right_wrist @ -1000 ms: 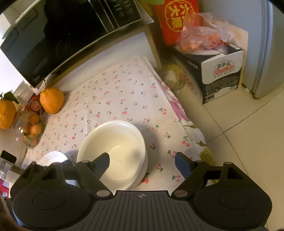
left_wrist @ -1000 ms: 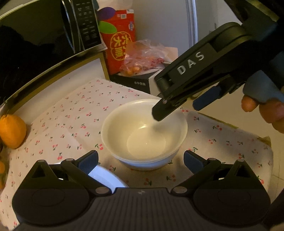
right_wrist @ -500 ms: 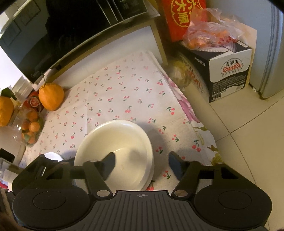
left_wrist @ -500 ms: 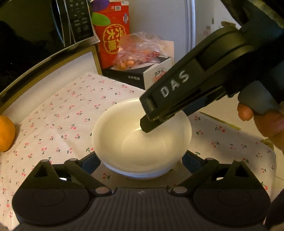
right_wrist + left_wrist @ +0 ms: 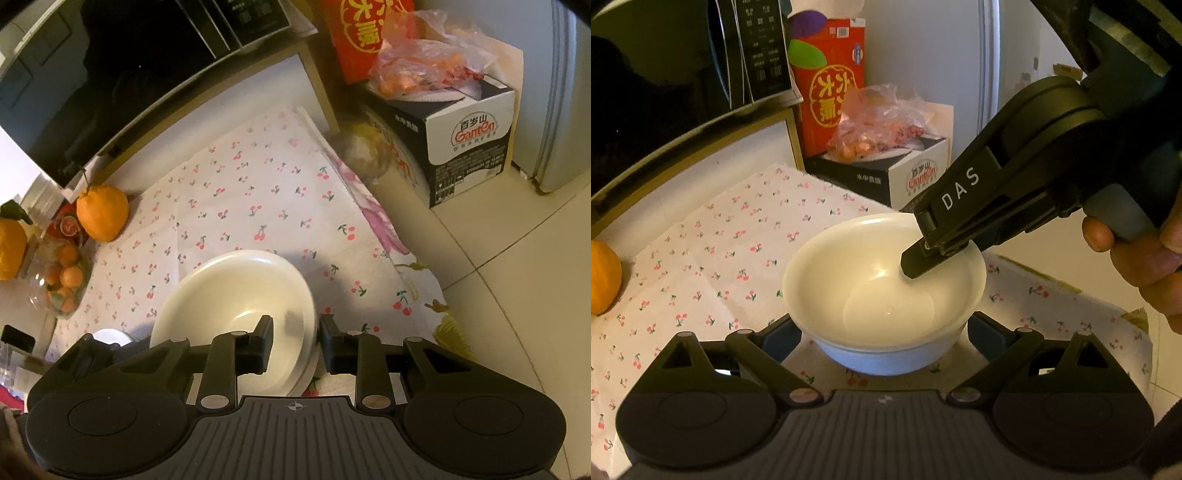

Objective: Organize plates and bowls

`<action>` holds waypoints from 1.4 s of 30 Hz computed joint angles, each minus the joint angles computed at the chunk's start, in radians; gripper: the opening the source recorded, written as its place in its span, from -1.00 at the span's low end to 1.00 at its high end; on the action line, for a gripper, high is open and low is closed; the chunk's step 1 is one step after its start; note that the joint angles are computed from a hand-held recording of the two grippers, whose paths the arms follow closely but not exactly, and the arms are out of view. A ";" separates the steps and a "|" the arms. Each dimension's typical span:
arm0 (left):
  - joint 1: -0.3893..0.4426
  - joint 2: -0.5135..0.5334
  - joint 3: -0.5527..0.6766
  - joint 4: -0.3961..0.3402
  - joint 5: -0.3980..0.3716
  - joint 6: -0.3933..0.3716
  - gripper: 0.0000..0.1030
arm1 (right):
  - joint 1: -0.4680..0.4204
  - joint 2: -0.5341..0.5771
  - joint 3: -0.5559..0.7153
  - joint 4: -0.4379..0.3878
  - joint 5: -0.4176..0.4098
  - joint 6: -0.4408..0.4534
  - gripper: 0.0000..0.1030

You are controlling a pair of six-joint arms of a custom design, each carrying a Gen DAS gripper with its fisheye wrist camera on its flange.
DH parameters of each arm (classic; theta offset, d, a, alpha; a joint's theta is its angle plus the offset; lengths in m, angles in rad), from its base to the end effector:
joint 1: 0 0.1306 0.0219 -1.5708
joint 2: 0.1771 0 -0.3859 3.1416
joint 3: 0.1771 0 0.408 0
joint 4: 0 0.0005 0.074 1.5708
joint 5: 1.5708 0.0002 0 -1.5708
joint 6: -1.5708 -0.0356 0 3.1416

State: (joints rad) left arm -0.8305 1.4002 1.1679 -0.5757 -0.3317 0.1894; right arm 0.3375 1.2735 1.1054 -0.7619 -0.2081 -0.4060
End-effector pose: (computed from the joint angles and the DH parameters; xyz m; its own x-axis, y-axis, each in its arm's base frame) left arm 0.3425 -0.3585 0.3446 -0.5817 0.3728 -0.7229 0.4447 0.8900 0.1011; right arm 0.4155 0.1531 0.3581 -0.8689 0.1046 -0.4838 -0.1060 0.9154 0.3883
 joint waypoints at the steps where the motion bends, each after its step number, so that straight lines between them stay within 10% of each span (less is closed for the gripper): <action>1: -0.003 -0.001 0.000 0.003 -0.005 0.001 0.86 | -0.001 -0.005 -0.001 0.002 0.001 -0.002 -0.49; 17: -0.045 -0.128 -0.053 0.010 -0.099 0.076 0.86 | 0.031 -0.105 -0.013 0.034 -0.027 -0.004 -0.49; 33: -0.064 -0.290 -0.119 -0.153 -0.199 0.089 0.84 | 0.201 -0.123 0.006 0.039 -0.030 -0.014 -0.49; 42: -0.064 -0.373 -0.252 -0.075 -0.214 0.092 0.84 | 0.314 -0.096 -0.012 0.047 0.069 0.006 -0.49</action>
State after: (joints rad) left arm -0.8945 1.0271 0.9162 -0.6502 -0.5462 0.2812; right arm 0.6510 1.1779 1.0929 -0.7145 -0.1390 -0.4002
